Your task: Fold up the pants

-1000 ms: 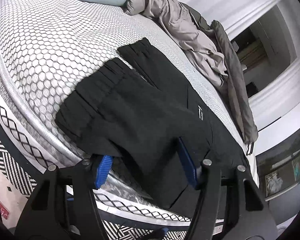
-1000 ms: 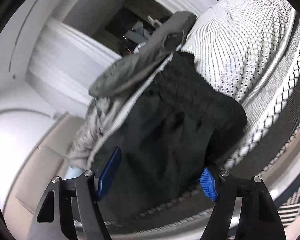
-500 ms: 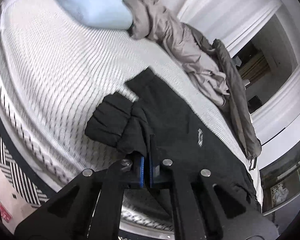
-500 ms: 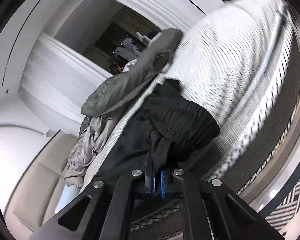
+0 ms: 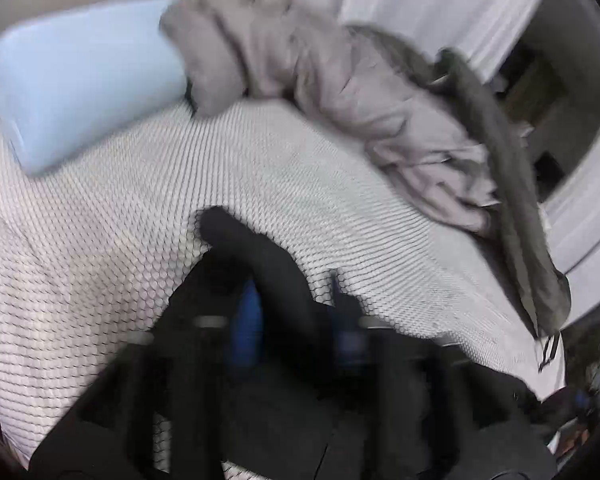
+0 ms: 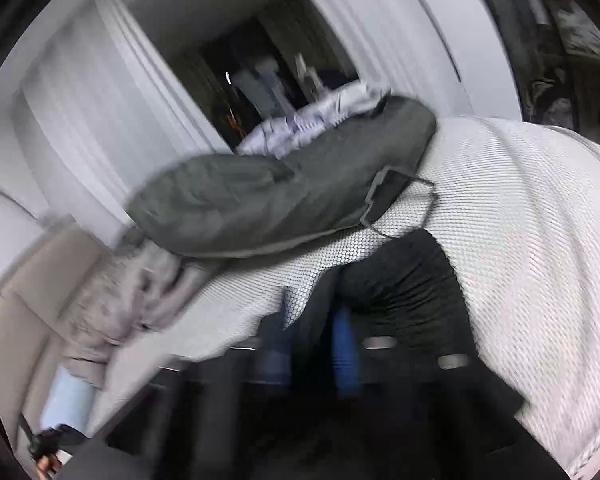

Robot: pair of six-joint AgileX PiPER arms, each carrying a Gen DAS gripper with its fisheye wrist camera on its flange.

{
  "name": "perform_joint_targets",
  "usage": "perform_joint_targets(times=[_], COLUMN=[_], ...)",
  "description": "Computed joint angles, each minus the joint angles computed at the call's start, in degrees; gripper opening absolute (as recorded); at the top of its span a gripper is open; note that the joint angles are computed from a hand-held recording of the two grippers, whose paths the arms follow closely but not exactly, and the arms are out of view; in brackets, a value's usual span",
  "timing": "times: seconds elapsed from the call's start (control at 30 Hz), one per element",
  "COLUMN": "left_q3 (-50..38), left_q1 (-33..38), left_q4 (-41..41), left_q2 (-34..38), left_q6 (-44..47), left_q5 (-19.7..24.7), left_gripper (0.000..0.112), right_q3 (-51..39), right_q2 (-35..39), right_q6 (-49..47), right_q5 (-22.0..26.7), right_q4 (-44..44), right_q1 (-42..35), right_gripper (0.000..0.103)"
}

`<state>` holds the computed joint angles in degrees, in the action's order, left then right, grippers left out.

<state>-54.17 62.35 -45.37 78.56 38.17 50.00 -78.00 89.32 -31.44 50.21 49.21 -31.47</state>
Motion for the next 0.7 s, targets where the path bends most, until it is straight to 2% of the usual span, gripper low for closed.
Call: perform_joint_targets(times=[0.03, 0.07, 0.1, 0.13, 0.17, 0.2, 0.23, 0.27, 0.33, 0.4, 0.47, 0.5, 0.53, 0.57, 0.6, 0.67, 0.7], left_q3=[-0.34, -0.43, 0.34, 2.39, 5.06, 7.17, 9.4, 11.7, 15.74, 18.01, 20.23, 20.54, 21.91, 22.52, 23.71, 25.67, 27.29], left_q1=[-0.51, 0.07, 1.46, 4.23, 8.26, 11.22, 15.1, 18.03, 19.9, 13.67, 5.44, 1.27, -0.62, -1.0, 0.08, 0.61, 1.83], left_q4=[1.11, 1.66, 1.09, -0.52, -3.07, -5.04, -6.71, -7.88, -8.29, -8.86, -9.57, -10.69, -12.83, -15.99, -20.07, -23.18, -23.53], left_q2=[0.48, -0.19, -1.08, -2.64, -4.45, -5.25, -5.8, -5.74, -4.64, -2.59, -1.5, 0.79, 2.08, 4.11, 4.84, 2.7, -1.04], left_q6=[-2.06, -1.84, 0.68, 5.5, 11.23, 15.34, 19.29, 22.99, 28.39, 28.84, 26.28, 24.12, 24.08, 24.76, 27.73, 31.17, 33.14], left_q5=[-0.76, -0.12, 0.54, 1.27, 2.85, 4.46, 8.32, 12.02, 15.9, 13.41, 5.54, 0.27, -2.76, -4.39, -4.53, -4.91, -4.54], left_gripper=[0.058, 0.06, 0.067, 0.073, 0.074, 0.074, 0.073, 0.07, 0.058, 0.058, 0.058, 0.053, 0.036, 0.025, 0.002, 0.0, 0.0], right_q3=[-1.8, -2.03, -0.68, 1.46, 5.22, 10.38, 14.51, 17.89, 25.24, 32.05, 37.18, 39.31, 40.53, 41.68, 42.21, 43.33, 43.46], right_q2=[1.46, 1.85, 0.79, -0.8, -3.66, -7.33, -10.67, -13.26, -19.0, -24.25, -27.17, -28.23, -28.74, -29.28, -28.88, -28.45, -27.19], right_q6=[4.47, 6.64, 6.52, 4.11, -0.59, -5.62, -9.48, -12.22, -18.11, -21.38, -23.47, -23.66, -23.9, -23.79, -24.41, -26.14, -27.0], right_q5=[-1.61, -3.09, -3.65, -4.04, -4.37, -4.22, -3.78, -3.14, 0.41, 3.43, 5.66, 4.95, 4.96, 3.57, 1.39, 0.62, 2.52], right_q4=[-4.96, -7.95, -8.65, -7.65, -5.9, -3.77, -2.33, -1.14, 2.42, 5.92, 8.65, 9.25, 9.23, 9.21, 9.47, 10.4, 11.66], right_q1=[2.45, 4.23, 4.79, 5.01, 4.87, 3.53, 2.81, 2.03, -0.91, -3.76, -6.99, -6.58, -7.05, -6.32, -5.96, -8.33, -11.31], right_gripper=[0.061, 0.061, 0.061, 0.066, 0.076, 0.082, 0.083, 0.083, 0.083, 0.083, 0.083, 0.083, 0.083, 0.083, 0.083, 0.083, 0.083])
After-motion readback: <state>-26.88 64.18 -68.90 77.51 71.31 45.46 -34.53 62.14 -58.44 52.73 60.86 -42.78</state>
